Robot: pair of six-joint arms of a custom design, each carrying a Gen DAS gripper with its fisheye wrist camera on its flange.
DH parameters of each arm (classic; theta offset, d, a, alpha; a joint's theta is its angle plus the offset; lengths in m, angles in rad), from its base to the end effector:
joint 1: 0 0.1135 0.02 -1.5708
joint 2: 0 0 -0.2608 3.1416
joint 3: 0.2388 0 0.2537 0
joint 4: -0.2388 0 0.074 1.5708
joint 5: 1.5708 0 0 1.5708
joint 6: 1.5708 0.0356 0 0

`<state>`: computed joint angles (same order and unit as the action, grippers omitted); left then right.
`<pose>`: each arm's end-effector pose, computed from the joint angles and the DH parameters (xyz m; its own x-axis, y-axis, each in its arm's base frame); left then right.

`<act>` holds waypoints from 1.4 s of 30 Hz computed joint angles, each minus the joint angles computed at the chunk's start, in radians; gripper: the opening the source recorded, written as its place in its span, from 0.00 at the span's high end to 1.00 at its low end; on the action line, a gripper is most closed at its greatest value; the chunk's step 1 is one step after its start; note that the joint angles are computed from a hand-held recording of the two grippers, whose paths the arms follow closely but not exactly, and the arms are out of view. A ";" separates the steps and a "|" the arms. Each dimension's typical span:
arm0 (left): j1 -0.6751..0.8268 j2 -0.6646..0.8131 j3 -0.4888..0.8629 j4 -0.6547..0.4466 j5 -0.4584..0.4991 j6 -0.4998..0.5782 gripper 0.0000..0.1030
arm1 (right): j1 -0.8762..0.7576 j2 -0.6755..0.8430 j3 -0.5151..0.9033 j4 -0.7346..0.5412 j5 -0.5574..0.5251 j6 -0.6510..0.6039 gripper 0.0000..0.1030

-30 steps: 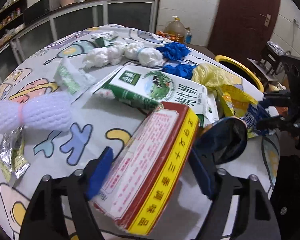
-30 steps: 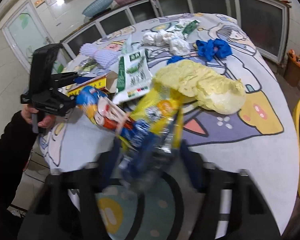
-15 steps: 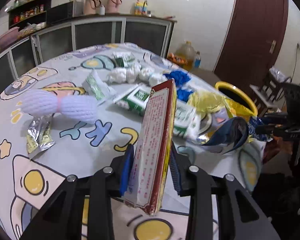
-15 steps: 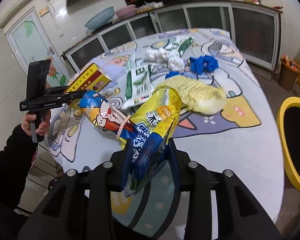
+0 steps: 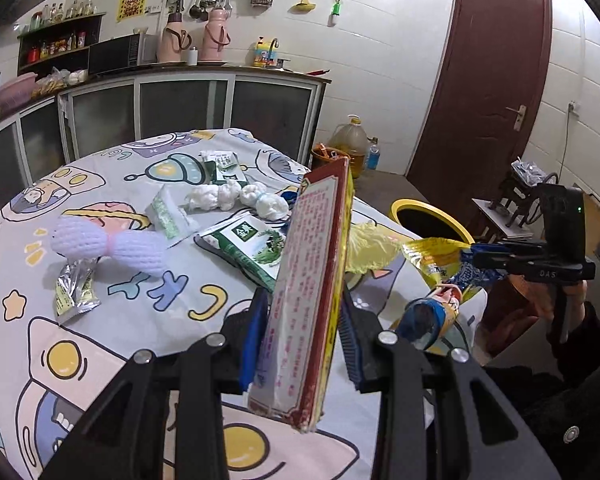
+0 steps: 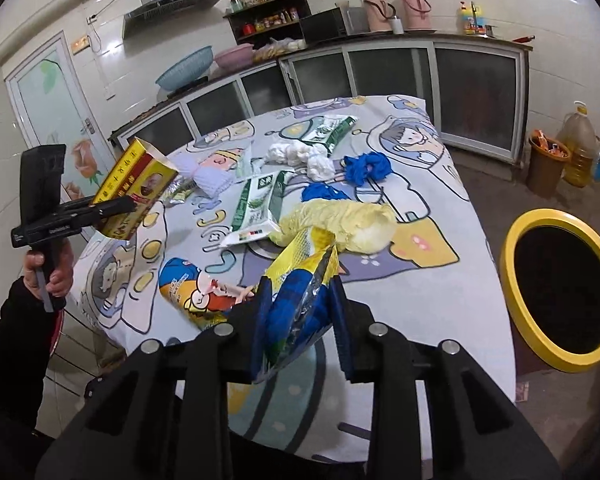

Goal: Collect trash
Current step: 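Carry the snack bag to the yellow bin and open the right gripper while the left gripper holds the box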

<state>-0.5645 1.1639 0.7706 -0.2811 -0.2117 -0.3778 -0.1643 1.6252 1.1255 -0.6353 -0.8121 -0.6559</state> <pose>0.2173 -0.1287 0.2460 -0.6321 -0.0266 -0.7744 0.1627 0.9726 -0.1662 0.3208 -0.0270 0.2192 -0.5931 -0.3270 -0.7358 -0.6958 0.6680 0.2639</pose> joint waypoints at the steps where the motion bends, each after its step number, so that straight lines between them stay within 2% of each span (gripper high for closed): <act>1: -0.013 0.008 0.004 0.000 -0.005 -0.003 0.68 | -0.007 0.009 0.009 -0.020 -0.003 -0.014 0.74; 4: -0.036 0.035 0.011 0.012 -0.009 -0.004 0.68 | -0.022 0.027 0.021 -0.048 0.016 -0.040 0.76; 7: -0.049 0.054 0.019 0.024 -0.003 -0.010 0.68 | -0.054 0.071 0.074 -0.165 -0.005 -0.103 0.76; 8: -0.050 0.057 0.018 0.028 0.000 -0.009 0.68 | -0.065 0.062 0.065 -0.169 -0.003 -0.118 0.76; 10: -0.056 0.068 0.021 0.043 0.007 -0.006 0.68 | -0.090 0.033 0.032 -0.138 0.006 -0.128 0.76; 18: -0.070 0.178 0.105 0.083 0.055 0.009 0.68 | -0.175 0.031 0.058 -0.129 -0.013 -0.134 0.76; 24: -0.082 0.347 0.246 0.109 0.118 0.035 0.68 | -0.230 0.084 0.122 -0.105 -0.011 -0.107 0.76; 33: -0.097 0.659 0.590 0.088 0.241 0.093 0.68 | -0.314 0.210 0.296 -0.048 -0.001 -0.001 0.77; 39: -0.101 0.906 0.948 -0.031 0.309 0.143 0.68 | -0.357 0.291 0.417 0.064 0.053 0.130 0.77; 42: -0.106 1.017 1.118 -0.087 0.331 0.147 0.68 | -0.366 0.330 0.455 0.149 0.125 0.189 0.77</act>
<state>-0.6702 2.1806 1.8886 -0.3678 0.1193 -0.2305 -0.5301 1.9550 1.5810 -0.4858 -0.6875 -0.4671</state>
